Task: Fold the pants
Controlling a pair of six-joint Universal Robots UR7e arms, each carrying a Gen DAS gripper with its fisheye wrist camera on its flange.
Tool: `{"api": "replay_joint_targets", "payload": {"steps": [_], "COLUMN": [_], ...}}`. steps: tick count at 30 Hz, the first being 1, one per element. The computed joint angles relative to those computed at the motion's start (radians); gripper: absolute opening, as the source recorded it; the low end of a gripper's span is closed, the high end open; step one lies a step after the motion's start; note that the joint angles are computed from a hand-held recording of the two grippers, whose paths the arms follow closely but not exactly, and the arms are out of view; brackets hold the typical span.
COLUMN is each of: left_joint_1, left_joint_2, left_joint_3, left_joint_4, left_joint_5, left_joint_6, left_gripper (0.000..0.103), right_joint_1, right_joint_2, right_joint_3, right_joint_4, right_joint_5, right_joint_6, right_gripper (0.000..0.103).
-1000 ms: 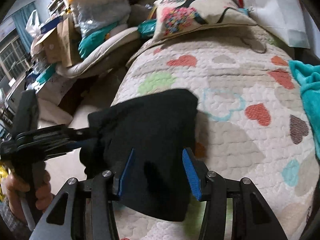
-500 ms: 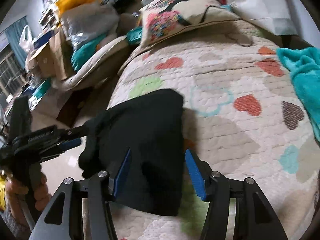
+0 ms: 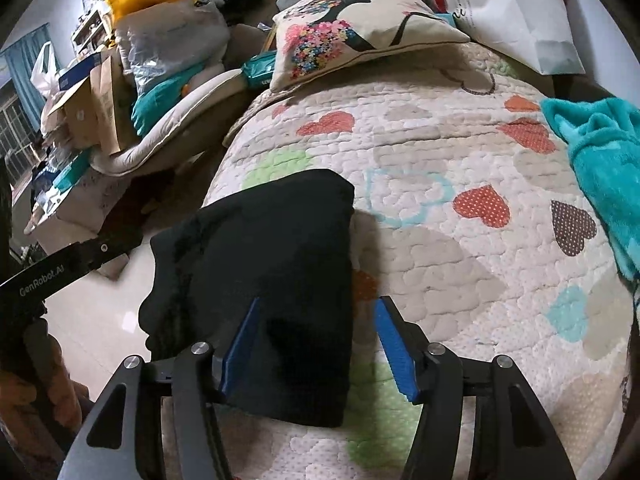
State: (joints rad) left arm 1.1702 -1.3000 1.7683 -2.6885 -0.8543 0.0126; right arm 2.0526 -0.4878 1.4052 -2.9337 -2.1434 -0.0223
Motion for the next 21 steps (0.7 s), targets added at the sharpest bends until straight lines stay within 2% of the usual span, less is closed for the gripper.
{"api": "replay_joint_targets", "payload": {"steps": [21], "left_joint_1": [0.010], "left_joint_2": [0.002], "left_joint_3": [-0.009], "left_joint_4": [0.051], "left_joint_5": [-0.010], "left_joint_6": [-0.046], "left_gripper": [0.058], "right_joint_1": [-0.002], "right_joint_2": [0.002], "right_joint_3": [-0.002], "right_joint_4": [0.007], "right_joint_5": [-0.001], "right_joint_6": [0.005], "right_gripper": [0.068]}}
